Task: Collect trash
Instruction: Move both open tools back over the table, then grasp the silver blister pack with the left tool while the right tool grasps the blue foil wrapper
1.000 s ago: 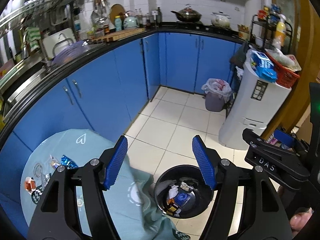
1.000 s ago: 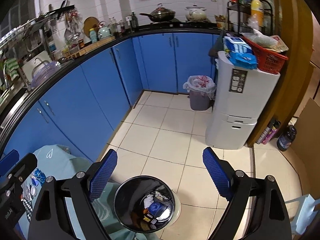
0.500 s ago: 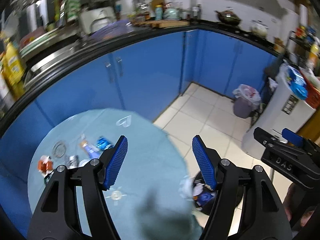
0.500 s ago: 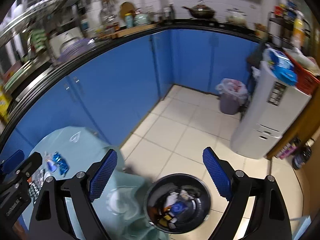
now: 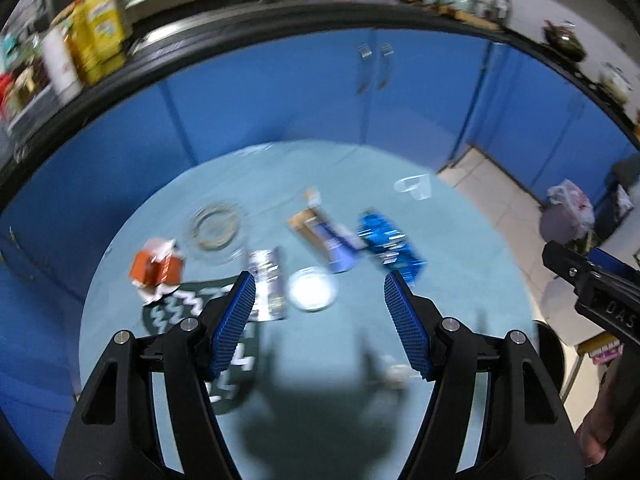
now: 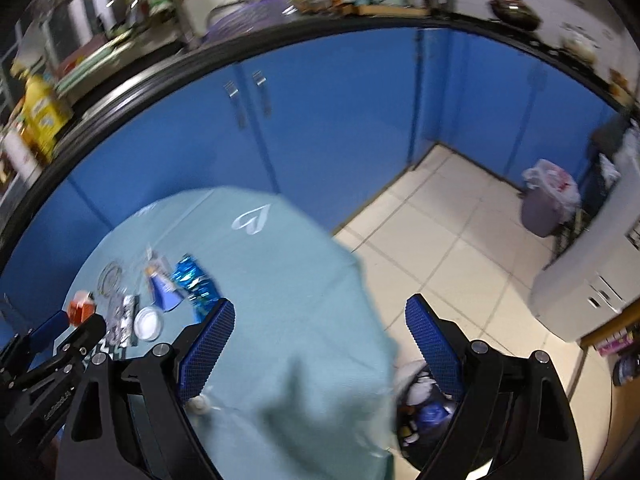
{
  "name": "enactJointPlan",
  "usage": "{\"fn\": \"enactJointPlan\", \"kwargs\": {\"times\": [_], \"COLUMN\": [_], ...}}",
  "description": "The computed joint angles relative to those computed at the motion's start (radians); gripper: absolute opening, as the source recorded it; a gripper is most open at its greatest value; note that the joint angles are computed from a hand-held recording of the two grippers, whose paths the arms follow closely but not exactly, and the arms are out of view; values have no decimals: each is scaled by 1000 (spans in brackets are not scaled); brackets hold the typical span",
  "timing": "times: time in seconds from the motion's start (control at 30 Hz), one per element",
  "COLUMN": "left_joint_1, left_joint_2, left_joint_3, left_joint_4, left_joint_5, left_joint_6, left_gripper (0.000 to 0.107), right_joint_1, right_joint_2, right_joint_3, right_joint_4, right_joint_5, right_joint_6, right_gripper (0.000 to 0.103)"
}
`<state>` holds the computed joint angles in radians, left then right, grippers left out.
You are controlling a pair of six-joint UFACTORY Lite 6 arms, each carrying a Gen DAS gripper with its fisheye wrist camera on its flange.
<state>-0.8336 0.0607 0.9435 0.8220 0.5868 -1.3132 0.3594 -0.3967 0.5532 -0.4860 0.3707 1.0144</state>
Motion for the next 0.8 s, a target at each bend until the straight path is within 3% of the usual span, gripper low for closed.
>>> {"fn": "enactJointPlan", "kwargs": {"times": [0.33, 0.53, 0.63, 0.8], "left_joint_1": [283, 347, 387, 409], "left_joint_2": [41, 102, 148, 196], "left_joint_3": [-90, -80, -61, -47], "left_joint_4": [-170, -263, -378, -358], "left_joint_5": [-203, -261, -290, -318], "left_joint_6": [230, 347, 480, 467], "left_gripper": [68, 66, 58, 50], "right_joint_1": [122, 126, 127, 135], "right_joint_2": [446, 578, 629, 691], "right_joint_3": [231, 327, 364, 409], "right_joint_4": [-102, -96, -76, -100], "right_joint_5": [-111, -127, -134, -137], "right_joint_6": [100, 95, 73, 92], "right_gripper": [85, 85, 85, 85]}}
